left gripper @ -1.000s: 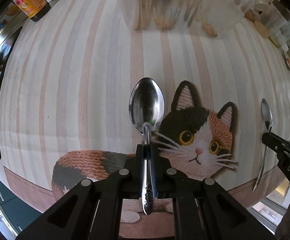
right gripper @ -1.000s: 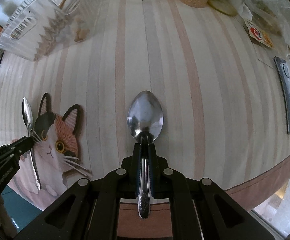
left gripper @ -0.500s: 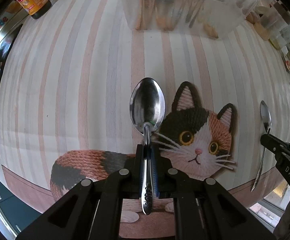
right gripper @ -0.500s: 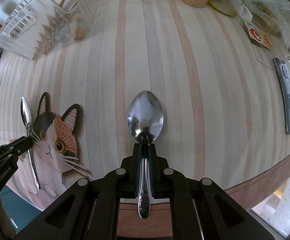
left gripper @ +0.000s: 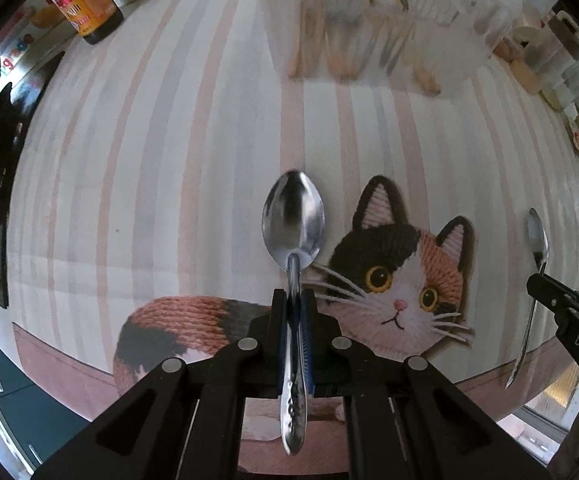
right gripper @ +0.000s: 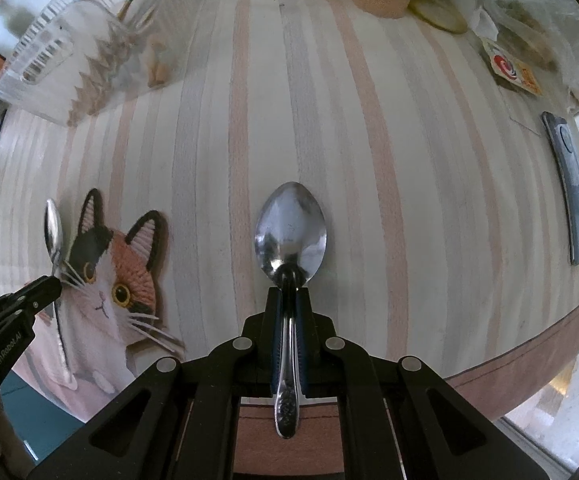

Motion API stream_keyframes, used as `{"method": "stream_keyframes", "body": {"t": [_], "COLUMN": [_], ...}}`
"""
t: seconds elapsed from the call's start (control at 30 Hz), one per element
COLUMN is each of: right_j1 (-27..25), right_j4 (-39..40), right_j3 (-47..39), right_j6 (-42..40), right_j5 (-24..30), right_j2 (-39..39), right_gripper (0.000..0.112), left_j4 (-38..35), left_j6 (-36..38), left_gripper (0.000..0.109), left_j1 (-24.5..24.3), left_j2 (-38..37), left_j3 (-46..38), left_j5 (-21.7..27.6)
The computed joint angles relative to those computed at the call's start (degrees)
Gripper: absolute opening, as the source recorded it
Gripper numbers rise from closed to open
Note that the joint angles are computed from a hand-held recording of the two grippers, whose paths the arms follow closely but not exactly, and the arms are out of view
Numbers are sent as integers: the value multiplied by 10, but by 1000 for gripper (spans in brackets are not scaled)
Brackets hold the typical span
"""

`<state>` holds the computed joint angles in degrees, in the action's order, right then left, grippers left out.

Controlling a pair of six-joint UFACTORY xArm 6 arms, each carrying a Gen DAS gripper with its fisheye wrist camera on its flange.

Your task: Organize utensils

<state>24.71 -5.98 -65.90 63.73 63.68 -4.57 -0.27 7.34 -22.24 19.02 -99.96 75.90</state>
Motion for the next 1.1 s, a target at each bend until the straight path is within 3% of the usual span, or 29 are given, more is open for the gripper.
{"method": "stream_keyframes", "body": {"t": [0.33,0.47,0.63,0.87,0.97,1.03,1.07,1.1], "right_j1": [6,9,1,-9,-10,-13,-15,-16], "right_j4": [-30,-34,-16,11,10,10,10,10], "right_j3": [-7,-19,-5,18,16,17,19,20], "right_j6": [14,17,15,17,16,17,17,17], "right_j5": [0,4,-5,-26,-22,-19,-18,-17], "right_j2": [-29,-30,-43,-45,-42,-43,-43,-42], "right_gripper": [7,7,7,7,7,7,7,7], "left_j4": [-17,-54,-135,-147,-112,-79,-63,-45], "left_j6": [13,14,-19,-8,1,5,4,3], "left_gripper": [0,1,10,26,26,24,6,5], "left_j1": [2,34,81,60,28,10,2,-5], "left_j2": [-25,-11,63,63,55,35,29,26], "left_j3": [-17,-45,-133,-102,-83,-51,-41,-34], "left_j5": [-8,7,116,128,117,78,66,57]}}
